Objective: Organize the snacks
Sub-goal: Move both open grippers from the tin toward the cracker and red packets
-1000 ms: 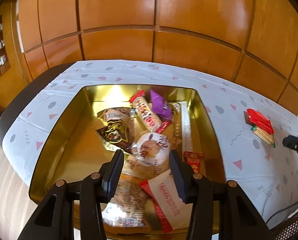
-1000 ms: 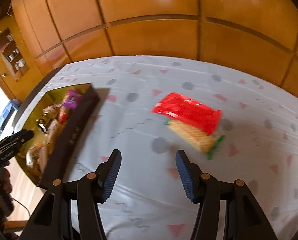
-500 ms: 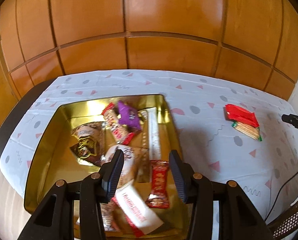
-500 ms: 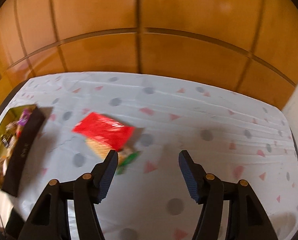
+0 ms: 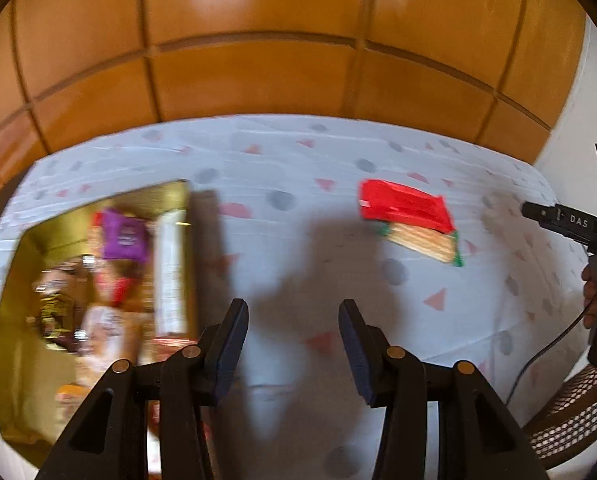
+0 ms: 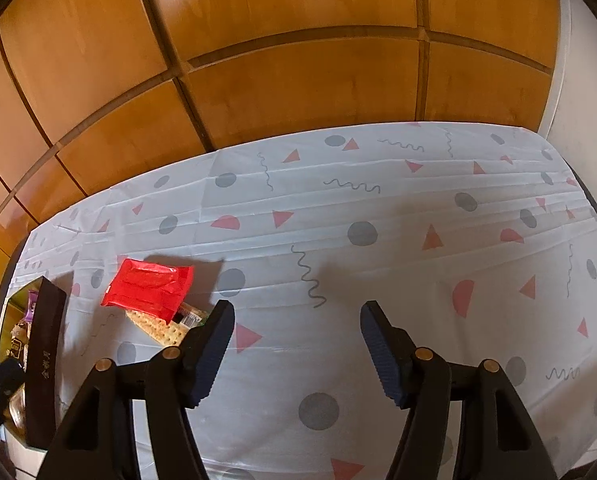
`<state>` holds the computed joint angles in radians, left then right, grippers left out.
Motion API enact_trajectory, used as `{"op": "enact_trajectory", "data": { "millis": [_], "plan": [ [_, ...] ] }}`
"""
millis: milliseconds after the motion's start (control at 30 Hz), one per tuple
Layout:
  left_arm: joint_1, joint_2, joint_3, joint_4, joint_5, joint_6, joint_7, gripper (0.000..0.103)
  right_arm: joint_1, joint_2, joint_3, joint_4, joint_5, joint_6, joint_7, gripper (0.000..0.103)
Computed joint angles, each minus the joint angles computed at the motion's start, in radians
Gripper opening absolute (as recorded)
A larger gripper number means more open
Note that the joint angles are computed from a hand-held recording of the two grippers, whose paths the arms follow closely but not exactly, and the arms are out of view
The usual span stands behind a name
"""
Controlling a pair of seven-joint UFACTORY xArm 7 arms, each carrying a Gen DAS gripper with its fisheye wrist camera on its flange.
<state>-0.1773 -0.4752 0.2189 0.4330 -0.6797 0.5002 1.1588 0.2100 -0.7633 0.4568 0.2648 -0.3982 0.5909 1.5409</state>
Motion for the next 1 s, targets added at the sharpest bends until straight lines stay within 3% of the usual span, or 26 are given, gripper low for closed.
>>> {"op": "enact_trajectory", "data": {
  "millis": [200, 433, 667, 833, 933, 1000],
  "plan": [
    [-0.057, 0.069, -0.083, 0.013, 0.0, -0.019, -0.079, 0.047, 0.011, -0.03, -0.01, -0.021, 0.018, -0.03, 0.013, 0.071],
    [-0.052, 0.225, -0.103, 0.163, -0.116, 0.16, -0.138, 0.049, 0.006, -0.024, -0.003, -0.014, 0.021, -0.037, -0.006, 0.074],
    [-0.013, 0.371, -0.189, 0.29, -0.275, 0.152, -0.13, 0.051, 0.006, -0.003, 0.002, 0.002, 0.017, -0.048, -0.032, 0.075],
    [0.011, 0.481, -0.256, 0.37, -0.244, 0.123, -0.204, 0.057, 0.002, 0.0, 0.009, 0.007, 0.008, -0.067, -0.041, 0.077],
    [0.068, 0.532, -0.283, 0.427, -0.256, 0.235, -0.224, 0.05, 0.001, 0.007, 0.008, 0.008, 0.008, -0.081, -0.048, 0.078],
    [0.066, 0.529, -0.277, 0.424, -0.295, 0.234, -0.187, 0.031, 0.0, 0.015, 0.006, 0.009, 0.01, -0.084, -0.055, 0.078]
  ]
}}
